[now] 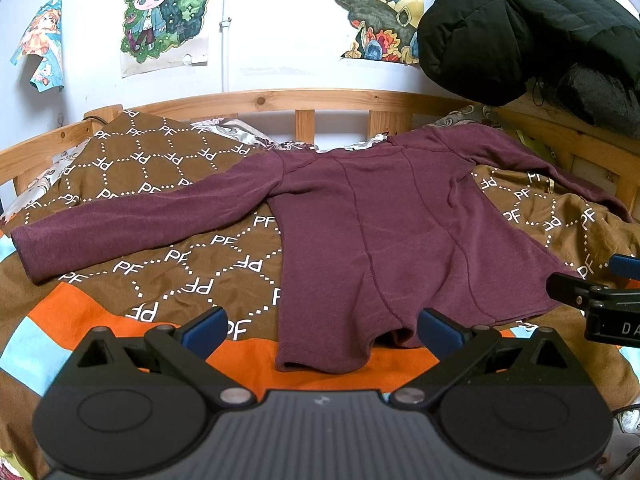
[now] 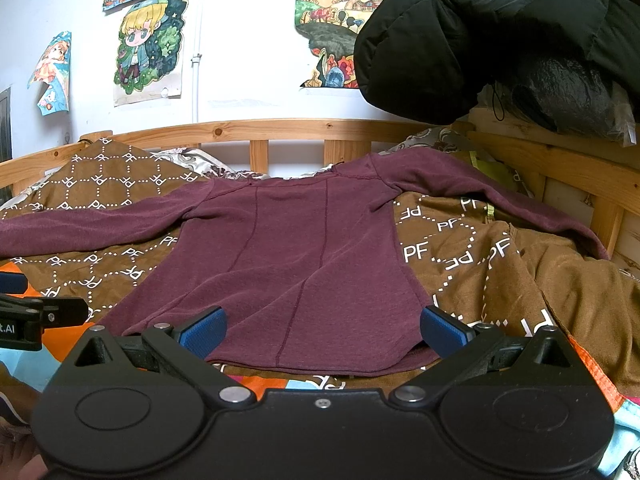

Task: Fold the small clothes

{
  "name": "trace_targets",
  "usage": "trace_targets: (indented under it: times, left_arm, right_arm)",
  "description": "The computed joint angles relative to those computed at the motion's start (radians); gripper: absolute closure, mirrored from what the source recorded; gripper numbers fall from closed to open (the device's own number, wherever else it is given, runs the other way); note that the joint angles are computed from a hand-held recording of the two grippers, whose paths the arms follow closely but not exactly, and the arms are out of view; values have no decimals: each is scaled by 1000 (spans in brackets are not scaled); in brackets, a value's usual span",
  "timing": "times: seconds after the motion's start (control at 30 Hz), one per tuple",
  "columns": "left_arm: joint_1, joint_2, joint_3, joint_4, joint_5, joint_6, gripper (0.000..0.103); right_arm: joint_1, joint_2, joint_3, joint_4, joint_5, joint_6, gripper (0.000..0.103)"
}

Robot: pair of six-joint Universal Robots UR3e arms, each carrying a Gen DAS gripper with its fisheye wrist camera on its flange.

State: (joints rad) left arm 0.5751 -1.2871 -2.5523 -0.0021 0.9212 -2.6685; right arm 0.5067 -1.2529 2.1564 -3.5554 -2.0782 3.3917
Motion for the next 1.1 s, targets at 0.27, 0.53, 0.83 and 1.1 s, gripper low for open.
trace_targets:
  times: [0.27, 0.53, 0.83, 1.1]
  left_arm:
    - [-3, 0, 1, 0, 4, -3, 1]
    - [-6, -13, 2, 4, 9, -4, 1]
    - [-116, -140, 109, 49, 154, -84, 1]
    - [-211, -242, 329, -56, 238, -116, 1]
  right_arm:
    - [1, 1, -1, 0, 0, 0, 1]
    - [15, 13, -14, 6, -26, 5, 1]
    - [1, -16, -92, 210, -16, 32, 1]
    - [-56, -76, -117, 413, 16, 140, 1]
